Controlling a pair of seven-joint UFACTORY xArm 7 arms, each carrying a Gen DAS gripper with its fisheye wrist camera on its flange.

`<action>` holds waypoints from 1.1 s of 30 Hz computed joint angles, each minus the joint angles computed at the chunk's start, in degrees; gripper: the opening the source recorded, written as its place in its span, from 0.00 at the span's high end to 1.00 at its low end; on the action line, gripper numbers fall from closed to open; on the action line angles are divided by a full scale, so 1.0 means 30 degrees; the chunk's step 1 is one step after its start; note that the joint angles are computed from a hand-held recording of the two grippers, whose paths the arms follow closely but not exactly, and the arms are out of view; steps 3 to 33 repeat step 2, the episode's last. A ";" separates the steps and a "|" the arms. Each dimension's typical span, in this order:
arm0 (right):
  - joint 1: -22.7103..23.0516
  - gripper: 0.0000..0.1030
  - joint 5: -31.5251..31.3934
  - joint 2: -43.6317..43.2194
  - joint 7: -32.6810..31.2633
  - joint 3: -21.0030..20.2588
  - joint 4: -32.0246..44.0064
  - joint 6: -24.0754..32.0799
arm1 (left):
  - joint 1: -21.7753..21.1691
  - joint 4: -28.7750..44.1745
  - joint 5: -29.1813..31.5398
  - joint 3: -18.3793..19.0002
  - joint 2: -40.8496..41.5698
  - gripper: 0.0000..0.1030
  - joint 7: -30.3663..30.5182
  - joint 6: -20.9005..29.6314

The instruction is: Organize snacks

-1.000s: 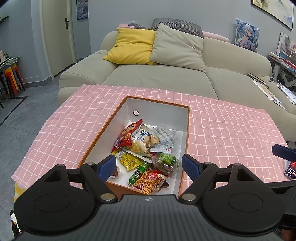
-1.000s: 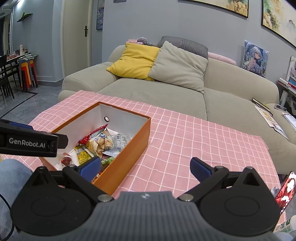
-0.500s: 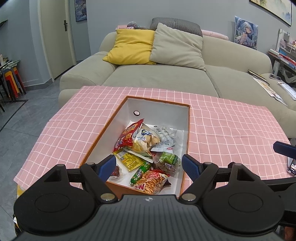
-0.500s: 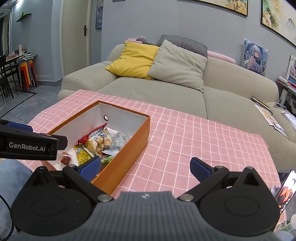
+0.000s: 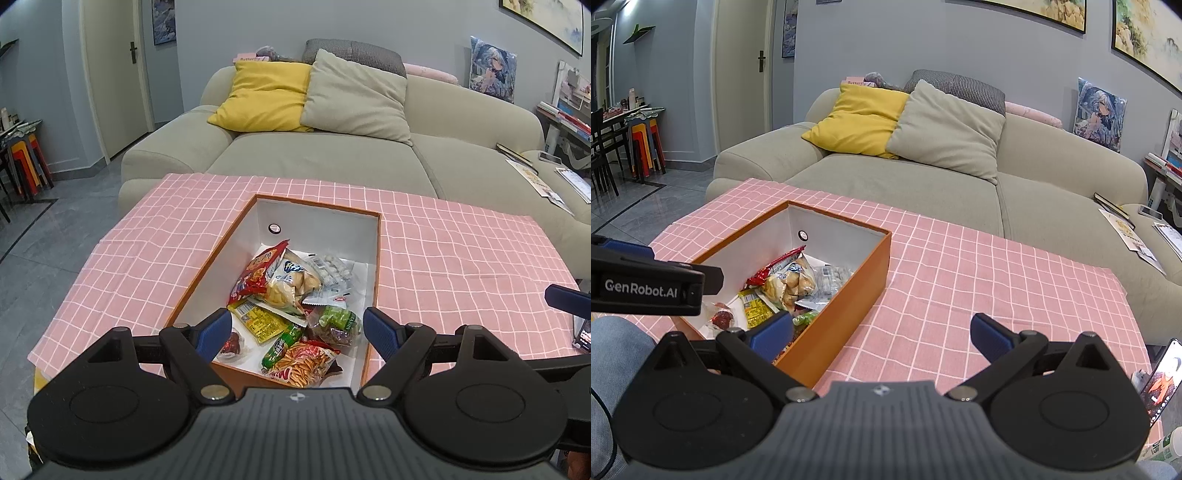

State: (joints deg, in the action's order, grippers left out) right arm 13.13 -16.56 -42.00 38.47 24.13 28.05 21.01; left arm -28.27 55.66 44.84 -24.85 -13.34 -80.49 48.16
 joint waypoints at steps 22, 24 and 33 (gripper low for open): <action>0.0006 0.04 -0.0012 0.0002 0.0009 -0.0006 0.0001 0.0001 | -0.0002 0.0007 -0.0036 0.0009 -0.0014 0.08 0.0017 0.0048; 0.0006 0.04 -0.0012 0.0002 0.0009 -0.0006 0.0001 0.0001 | -0.0002 0.0007 -0.0036 0.0009 -0.0014 0.08 0.0017 0.0048; 0.0006 0.04 -0.0012 0.0002 0.0009 -0.0006 0.0001 0.0001 | -0.0002 0.0007 -0.0036 0.0009 -0.0014 0.08 0.0017 0.0048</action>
